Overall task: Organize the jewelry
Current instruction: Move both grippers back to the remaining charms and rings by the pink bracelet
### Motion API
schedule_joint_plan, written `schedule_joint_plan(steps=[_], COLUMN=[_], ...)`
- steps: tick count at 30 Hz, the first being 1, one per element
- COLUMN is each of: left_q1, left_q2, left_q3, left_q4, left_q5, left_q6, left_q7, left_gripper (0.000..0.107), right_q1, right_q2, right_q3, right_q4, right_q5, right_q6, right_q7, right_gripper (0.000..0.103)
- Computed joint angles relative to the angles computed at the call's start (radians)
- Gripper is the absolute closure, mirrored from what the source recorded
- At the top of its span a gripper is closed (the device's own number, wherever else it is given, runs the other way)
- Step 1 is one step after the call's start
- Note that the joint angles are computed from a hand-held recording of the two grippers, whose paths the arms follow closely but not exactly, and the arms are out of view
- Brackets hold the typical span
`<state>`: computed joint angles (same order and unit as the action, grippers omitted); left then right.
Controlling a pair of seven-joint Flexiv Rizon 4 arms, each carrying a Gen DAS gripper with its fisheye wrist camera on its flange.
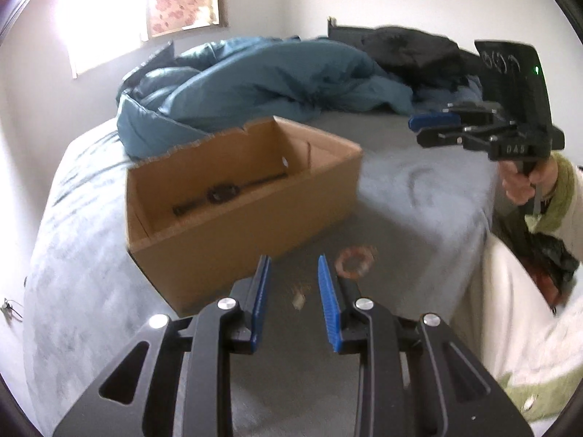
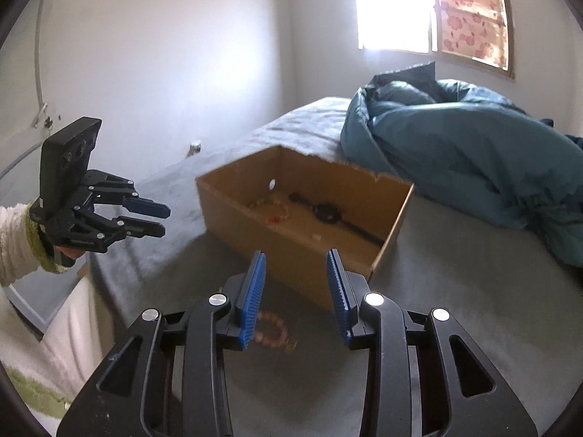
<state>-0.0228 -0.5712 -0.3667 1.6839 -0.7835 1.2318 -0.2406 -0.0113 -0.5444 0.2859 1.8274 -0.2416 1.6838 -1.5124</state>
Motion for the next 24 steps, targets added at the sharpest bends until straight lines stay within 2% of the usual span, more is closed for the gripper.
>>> schedule_joint_plan(steps=[5, 12, 18, 24], left_q1=[-0.017, -0.038, -0.046, -0.055], left_q2=[-0.026, -0.084, -0.132, -0.176], left_q3=[0.042, 0.062, 0.060, 0.074], left_q4=[0.005, -0.038, -0.075, -0.141], left_q5=[0.044, 0.133, 0.219, 0.273], left_q6=[-0.054, -0.056, -0.040, -0.084], left_q7=[-0.051, -0.084, -0.083, -0.126], left_gripper=[0.081, 0.081, 0.081, 0.081], right_q1=[0.011, 0.058, 0.048, 0.052], right_q2=[-0.013, -0.051, -0.101, -0.127], right_q3=[0.004, -0.036, -0.017, -0.017], right_q4=[0.025, 0.012, -0.039, -0.065], right_q5=[-0.004, -0.001, 0.031, 0.059], right_q6=[-0.050, -0.115, -0.180, -0.217], right_q7=[-0.017, -0.063, -0.115, -0.163], right_gripper=[0.069, 0.070, 0.075, 0.080])
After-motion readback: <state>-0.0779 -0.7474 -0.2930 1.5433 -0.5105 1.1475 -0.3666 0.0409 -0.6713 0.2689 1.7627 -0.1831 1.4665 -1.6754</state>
